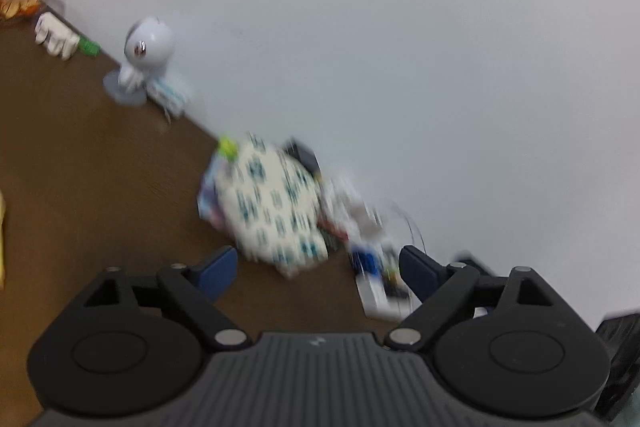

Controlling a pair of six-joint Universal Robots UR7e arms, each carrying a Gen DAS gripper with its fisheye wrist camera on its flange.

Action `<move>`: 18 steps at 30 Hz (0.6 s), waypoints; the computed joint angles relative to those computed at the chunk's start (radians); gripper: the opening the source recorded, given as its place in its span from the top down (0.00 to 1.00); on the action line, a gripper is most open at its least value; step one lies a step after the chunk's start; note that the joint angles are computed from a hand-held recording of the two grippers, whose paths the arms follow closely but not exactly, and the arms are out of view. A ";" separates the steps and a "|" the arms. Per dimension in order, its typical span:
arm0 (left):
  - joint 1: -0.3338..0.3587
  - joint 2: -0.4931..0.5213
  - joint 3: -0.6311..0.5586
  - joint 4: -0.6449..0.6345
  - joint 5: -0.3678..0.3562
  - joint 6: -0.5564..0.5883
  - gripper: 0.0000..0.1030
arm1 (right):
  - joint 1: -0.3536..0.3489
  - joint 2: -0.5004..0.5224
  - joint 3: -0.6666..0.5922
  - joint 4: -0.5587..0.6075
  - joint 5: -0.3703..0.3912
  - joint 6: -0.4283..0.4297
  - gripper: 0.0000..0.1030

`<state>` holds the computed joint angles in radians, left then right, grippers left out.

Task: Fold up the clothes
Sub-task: 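Grasp the pink floral dress from the clothes pile with the left tool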

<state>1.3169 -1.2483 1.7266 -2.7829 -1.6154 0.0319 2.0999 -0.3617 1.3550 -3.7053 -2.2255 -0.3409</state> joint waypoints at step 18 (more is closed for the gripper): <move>0.109 -0.365 0.422 -0.182 0.461 0.231 0.02 | 0.141 0.098 0.315 -0.023 -0.090 0.149 0.18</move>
<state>1.4260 -1.6134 2.1490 -2.9645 -1.1545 0.2631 2.2406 -0.2636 1.6695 -3.7286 -2.3153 -0.1916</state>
